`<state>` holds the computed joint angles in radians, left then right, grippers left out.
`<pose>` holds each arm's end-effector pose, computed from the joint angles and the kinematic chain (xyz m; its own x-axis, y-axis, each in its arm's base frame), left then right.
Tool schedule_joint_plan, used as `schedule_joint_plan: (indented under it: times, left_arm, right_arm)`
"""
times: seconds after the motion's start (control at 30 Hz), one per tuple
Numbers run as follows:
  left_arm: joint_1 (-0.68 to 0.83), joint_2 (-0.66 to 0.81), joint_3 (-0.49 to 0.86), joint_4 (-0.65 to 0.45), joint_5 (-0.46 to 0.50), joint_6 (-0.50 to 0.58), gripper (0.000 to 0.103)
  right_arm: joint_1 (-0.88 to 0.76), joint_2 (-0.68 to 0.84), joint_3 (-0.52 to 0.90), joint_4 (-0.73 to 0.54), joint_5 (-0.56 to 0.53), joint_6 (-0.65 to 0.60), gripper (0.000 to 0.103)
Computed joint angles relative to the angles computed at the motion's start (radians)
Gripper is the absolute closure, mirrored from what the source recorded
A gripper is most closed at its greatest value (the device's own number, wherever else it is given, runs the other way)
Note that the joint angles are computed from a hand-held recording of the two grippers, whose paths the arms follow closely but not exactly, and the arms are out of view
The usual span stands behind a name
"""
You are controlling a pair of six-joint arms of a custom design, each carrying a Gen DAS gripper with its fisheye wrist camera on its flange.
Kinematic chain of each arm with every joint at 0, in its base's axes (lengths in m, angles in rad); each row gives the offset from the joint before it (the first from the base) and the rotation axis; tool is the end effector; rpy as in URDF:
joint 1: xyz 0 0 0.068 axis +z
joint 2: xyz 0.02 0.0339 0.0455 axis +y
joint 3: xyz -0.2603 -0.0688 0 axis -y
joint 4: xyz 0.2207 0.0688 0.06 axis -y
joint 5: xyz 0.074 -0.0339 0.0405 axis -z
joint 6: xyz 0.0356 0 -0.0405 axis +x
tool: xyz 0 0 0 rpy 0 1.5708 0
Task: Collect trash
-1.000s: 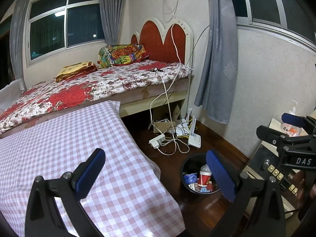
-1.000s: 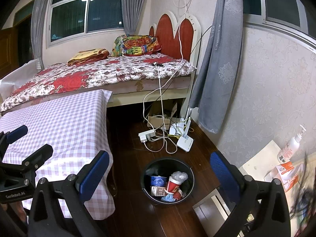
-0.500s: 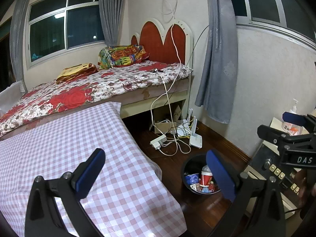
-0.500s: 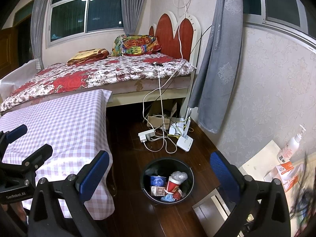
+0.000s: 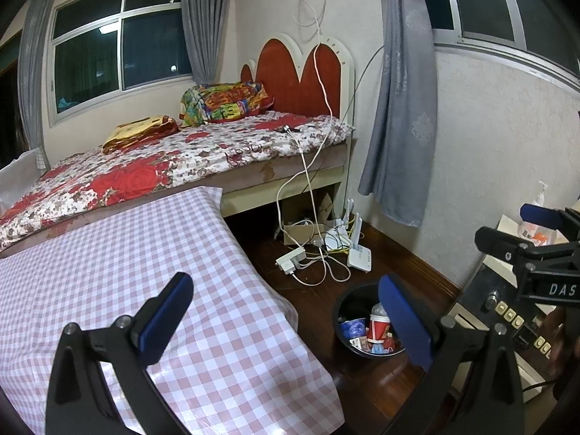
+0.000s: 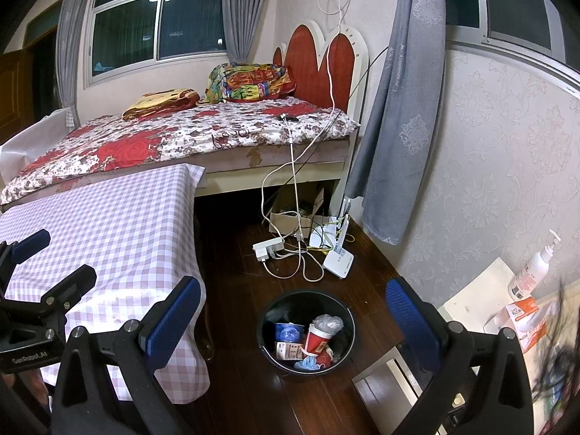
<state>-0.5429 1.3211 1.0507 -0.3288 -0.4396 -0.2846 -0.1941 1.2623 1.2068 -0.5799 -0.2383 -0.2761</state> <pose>0.2408 -0.1276 0.3047 -0.5102 0.0111 -0.8600 0.0243 0.9997 -0.0015 0.2489 -0.0404 0.3447 -0.5606 -0.1598 -0.8125 -0.1578 0.9838 -0.0846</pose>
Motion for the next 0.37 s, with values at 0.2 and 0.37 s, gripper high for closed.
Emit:
schedule_joint_plan:
  times: [0.2, 0.37]
  left_arm:
    - [0.002, -0.005, -0.023, 0.032, -0.039, 0.015, 0.001]
    - [0.007, -0.009, -0.03, 0.03, -0.012, 0.015, 0.001]
  right_arm:
    - [0.001, -0.001, 0.0, -0.001, 0.003, 0.0, 0.0]
    - [-0.007, 0.01, 0.002, -0.001, -0.003, -0.008, 0.0]
